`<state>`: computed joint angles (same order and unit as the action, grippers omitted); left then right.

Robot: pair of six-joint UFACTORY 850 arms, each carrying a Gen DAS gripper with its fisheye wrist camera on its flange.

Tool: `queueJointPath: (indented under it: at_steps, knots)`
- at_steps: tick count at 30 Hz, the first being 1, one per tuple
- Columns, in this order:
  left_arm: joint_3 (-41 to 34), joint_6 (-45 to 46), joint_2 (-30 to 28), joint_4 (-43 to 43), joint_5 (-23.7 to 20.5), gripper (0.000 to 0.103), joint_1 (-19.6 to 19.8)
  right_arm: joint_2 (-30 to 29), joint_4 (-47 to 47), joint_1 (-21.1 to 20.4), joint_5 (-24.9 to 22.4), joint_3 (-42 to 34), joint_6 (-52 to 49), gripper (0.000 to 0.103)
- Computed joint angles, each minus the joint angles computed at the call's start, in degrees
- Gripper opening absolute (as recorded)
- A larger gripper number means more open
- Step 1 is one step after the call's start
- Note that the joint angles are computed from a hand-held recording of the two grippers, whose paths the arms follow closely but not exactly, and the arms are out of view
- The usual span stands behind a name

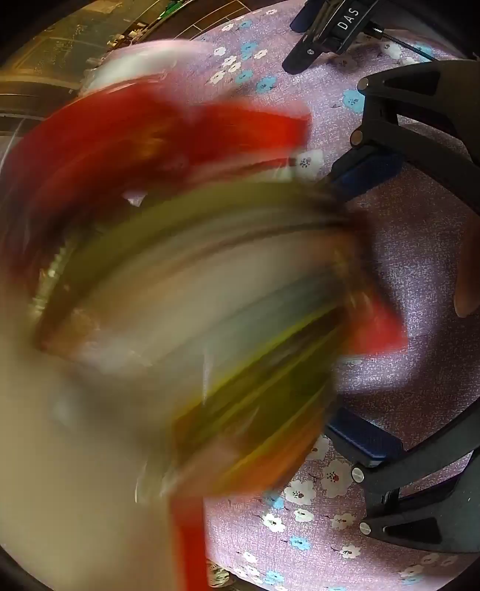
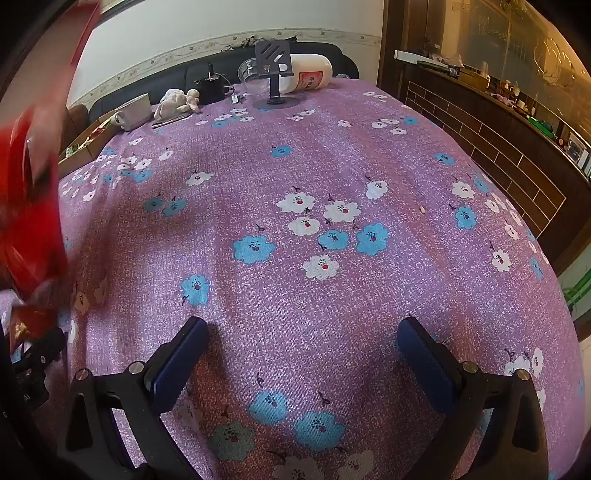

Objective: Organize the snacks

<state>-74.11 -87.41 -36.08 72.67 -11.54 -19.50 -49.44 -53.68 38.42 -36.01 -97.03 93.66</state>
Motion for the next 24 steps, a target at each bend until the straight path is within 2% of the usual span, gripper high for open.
queueJointPath:
  at_steps: [24]
  knots:
    - [-0.4,-0.5,-0.5,0.3,-0.2,0.103,-0.3,0.0,-0.2,0.1,0.0,0.1,0.3,0.103]
